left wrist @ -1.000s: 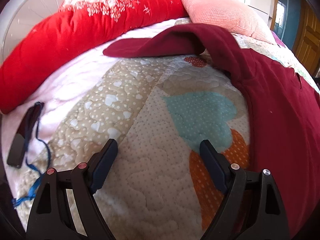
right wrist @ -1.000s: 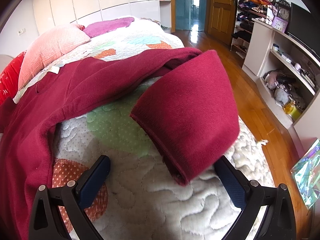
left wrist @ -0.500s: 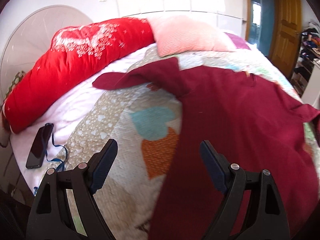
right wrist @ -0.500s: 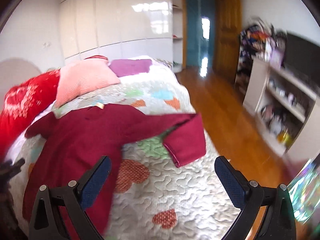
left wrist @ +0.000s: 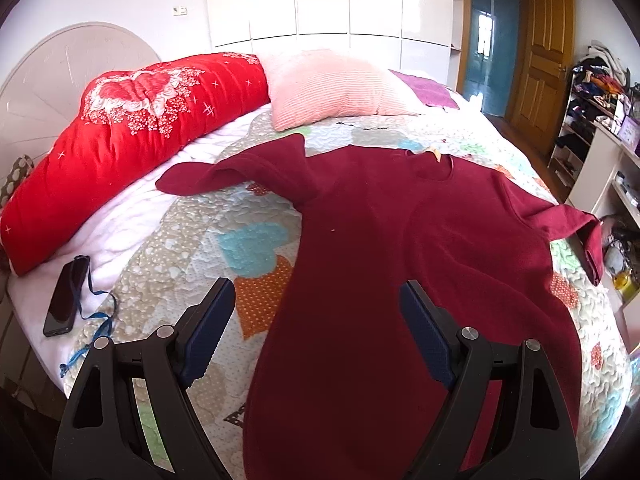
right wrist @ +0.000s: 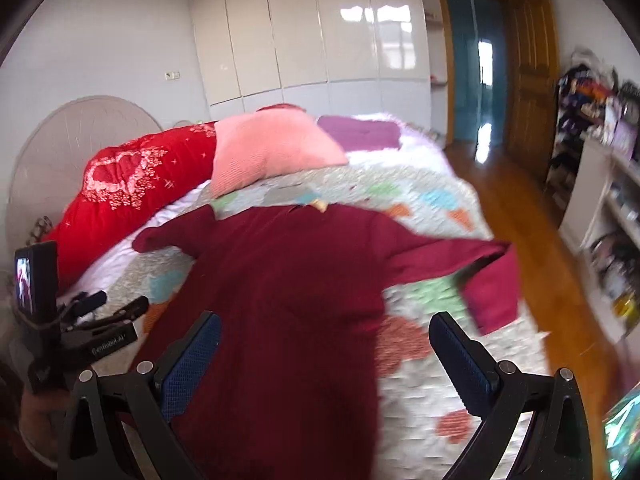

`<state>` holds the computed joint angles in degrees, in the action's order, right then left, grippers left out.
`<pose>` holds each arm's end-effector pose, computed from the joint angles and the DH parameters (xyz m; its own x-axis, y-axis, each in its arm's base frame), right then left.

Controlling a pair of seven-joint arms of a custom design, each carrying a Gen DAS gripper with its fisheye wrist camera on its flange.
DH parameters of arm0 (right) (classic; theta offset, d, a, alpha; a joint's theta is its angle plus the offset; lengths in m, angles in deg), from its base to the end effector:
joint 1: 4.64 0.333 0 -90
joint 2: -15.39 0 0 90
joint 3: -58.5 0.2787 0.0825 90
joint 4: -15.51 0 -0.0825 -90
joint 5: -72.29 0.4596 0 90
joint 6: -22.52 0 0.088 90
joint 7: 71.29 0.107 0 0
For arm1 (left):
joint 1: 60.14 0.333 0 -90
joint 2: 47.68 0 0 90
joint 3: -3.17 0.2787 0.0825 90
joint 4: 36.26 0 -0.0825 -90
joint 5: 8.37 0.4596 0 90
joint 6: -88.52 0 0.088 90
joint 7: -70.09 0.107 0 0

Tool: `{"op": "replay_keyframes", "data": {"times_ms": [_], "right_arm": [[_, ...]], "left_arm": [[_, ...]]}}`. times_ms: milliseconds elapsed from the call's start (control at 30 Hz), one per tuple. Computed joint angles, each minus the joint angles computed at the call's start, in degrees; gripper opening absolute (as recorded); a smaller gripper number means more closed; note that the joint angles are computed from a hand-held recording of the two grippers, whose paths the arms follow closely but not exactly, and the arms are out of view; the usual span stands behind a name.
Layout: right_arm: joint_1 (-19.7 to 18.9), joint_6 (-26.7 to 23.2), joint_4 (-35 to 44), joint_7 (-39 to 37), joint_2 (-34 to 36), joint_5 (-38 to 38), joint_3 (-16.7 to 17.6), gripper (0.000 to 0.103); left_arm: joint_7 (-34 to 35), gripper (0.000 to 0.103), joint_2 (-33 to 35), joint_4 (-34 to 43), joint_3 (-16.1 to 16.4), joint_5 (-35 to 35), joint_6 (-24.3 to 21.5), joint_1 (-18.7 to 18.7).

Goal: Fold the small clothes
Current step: 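Spread the dark red sweatshirt flat on the quilt with both grippers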

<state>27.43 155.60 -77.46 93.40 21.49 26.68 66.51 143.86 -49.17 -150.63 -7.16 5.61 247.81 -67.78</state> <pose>0.5557 0.4453 0.5768 -0.1453 -0.9750 -0.1682 -0.6021 0.2220 -0.7670 0.6323 -0.2172 0.4995 -0.2122 -0.9770 -0.0231 -0.6608 0.1609 -0.7331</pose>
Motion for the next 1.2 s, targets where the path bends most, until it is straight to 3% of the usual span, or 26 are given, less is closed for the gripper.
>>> {"op": "replay_keyframes", "data": {"times_ms": [133,267,533,1200], "right_arm": [[0.72,-1.48,8.86,-3.88,8.84,3.13,-1.13,0.103],[2.42,-0.93,13.34,-5.10,13.18,5.20,-3.65,0.103],[4.29,-3.94,16.72,-7.73,16.50,7.22,-6.14,0.103],[5.22,-5.94,22.70,-9.77,22.35,10.88,-8.24,0.103]], "left_arm": [[-1.84,0.085,0.36,0.14,-0.03,1.68,-0.11,0.03],[-2.46,0.085,1.71,1.33,0.06,2.17,-0.63,-0.09],[-0.16,0.085,4.50,3.36,0.23,-0.11,-0.44,-0.90],[2.19,0.084,8.68,7.29,0.36,-4.07,-2.11,-1.77]]}}
